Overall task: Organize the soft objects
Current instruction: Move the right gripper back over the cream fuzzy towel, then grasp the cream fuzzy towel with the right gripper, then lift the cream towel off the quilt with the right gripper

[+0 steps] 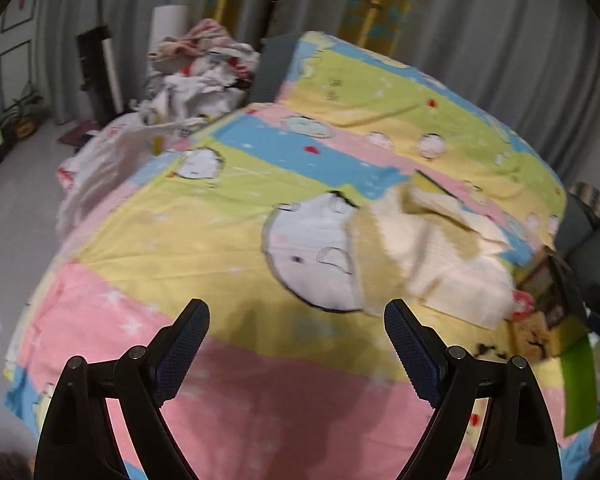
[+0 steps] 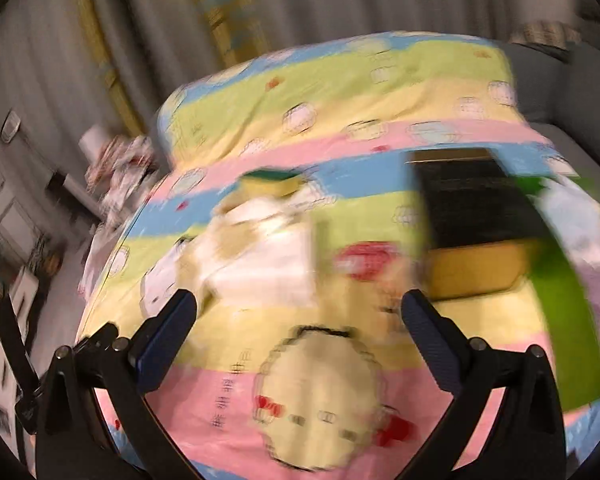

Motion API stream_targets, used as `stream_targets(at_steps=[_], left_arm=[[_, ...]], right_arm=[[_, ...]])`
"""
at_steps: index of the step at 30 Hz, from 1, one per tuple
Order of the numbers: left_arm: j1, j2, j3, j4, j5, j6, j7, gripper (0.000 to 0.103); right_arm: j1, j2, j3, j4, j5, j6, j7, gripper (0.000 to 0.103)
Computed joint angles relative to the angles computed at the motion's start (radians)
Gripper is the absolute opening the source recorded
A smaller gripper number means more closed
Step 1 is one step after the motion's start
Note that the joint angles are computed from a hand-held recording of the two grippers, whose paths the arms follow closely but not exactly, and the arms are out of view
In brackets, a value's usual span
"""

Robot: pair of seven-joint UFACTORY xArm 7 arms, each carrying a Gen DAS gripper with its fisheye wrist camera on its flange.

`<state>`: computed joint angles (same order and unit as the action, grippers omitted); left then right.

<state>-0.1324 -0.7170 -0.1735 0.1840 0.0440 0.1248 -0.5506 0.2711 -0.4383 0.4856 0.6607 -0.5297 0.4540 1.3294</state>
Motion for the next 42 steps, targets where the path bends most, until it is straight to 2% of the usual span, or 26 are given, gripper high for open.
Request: stream_targets(at_steps=[1,3,4,6,9,13,14,16,18,19,20,24,29,32,36,40,42], left_arm=[[0.010,0.002,-0.002,0.002,0.003,0.007,0.000,0.089],[0.010,0.005,0.020,0.004,0.001,0.012,0.012,0.089],[0.001,0.005,0.040,0.001,-0.007,0.010,0.019,0.089],[-0.033,-0.003,0.093,-0.003,-0.031,0.014,0.044,0.089],[-0.063,-0.018,0.137,-0.008,-0.060,0.021,0.087,0.089],[-0.005,-0.039,0.099,-0.015,-0.069,0.012,0.071,0.089],[-0.002,-0.042,0.102,-0.014,-0.072,0.018,0.072,0.089],[-0.018,-0.045,0.132,-0.015,-0.083,0.022,0.093,0.089],[-0.024,-0.047,0.147,-0.015,-0.094,0.022,0.106,0.089],[-0.022,-0.048,0.148,-0.016,-0.098,0.018,0.108,0.089],[-0.019,-0.053,0.146,-0.019,-0.103,0.014,0.108,0.089],[-0.040,-0.066,0.169,-0.026,-0.118,0.011,0.137,0.089],[-0.024,-0.063,0.144,-0.019,-0.125,0.029,0.132,0.089],[-0.021,-0.071,0.128,-0.021,-0.122,0.033,0.124,0.089],[-0.030,-0.069,0.123,-0.019,-0.117,0.038,0.127,0.089],[-0.046,-0.059,0.119,-0.013,-0.120,0.043,0.121,0.089],[-0.077,-0.053,0.135,-0.011,-0.130,0.044,0.129,0.089]], right_arm=[[-0.012,0.092,0.010,0.076,-0.019,0.011,-0.041,0.102],[-0.024,0.255,0.033,0.231,-0.098,0.086,-0.055,0.102],[-0.006,0.344,0.028,0.322,-0.187,0.146,-0.033,0.102],[-0.021,0.500,0.079,0.480,-0.317,0.274,-0.032,0.101],[0.065,0.709,0.030,0.693,-0.345,0.410,-0.177,0.100],[0.148,0.864,-0.039,0.875,-0.355,0.540,-0.274,0.099],[0.164,0.901,-0.056,0.918,-0.348,0.570,-0.304,0.096],[0.183,0.944,-0.085,0.969,-0.318,0.599,-0.335,0.078],[0.197,0.986,-0.109,1.012,-0.282,0.616,-0.367,0.046],[0.204,0.995,-0.119,1.018,-0.288,0.645,-0.348,0.033],[0.238,0.973,-0.171,0.991,-0.296,0.638,-0.305,0.012],[0.212,0.781,-0.217,0.769,-0.306,0.374,-0.104,0.009],[0.234,0.547,-0.255,0.586,-0.273,0.172,-0.088,0.009],[0.250,0.411,-0.254,0.491,-0.249,0.088,-0.074,0.009],[0.227,0.244,-0.190,0.396,-0.269,0.078,-0.039,0.009],[0.206,0.080,-0.105,0.317,-0.265,0.197,-0.057,0.009],[0.201,0.016,-0.081,0.272,-0.233,0.236,-0.077,0.009]])
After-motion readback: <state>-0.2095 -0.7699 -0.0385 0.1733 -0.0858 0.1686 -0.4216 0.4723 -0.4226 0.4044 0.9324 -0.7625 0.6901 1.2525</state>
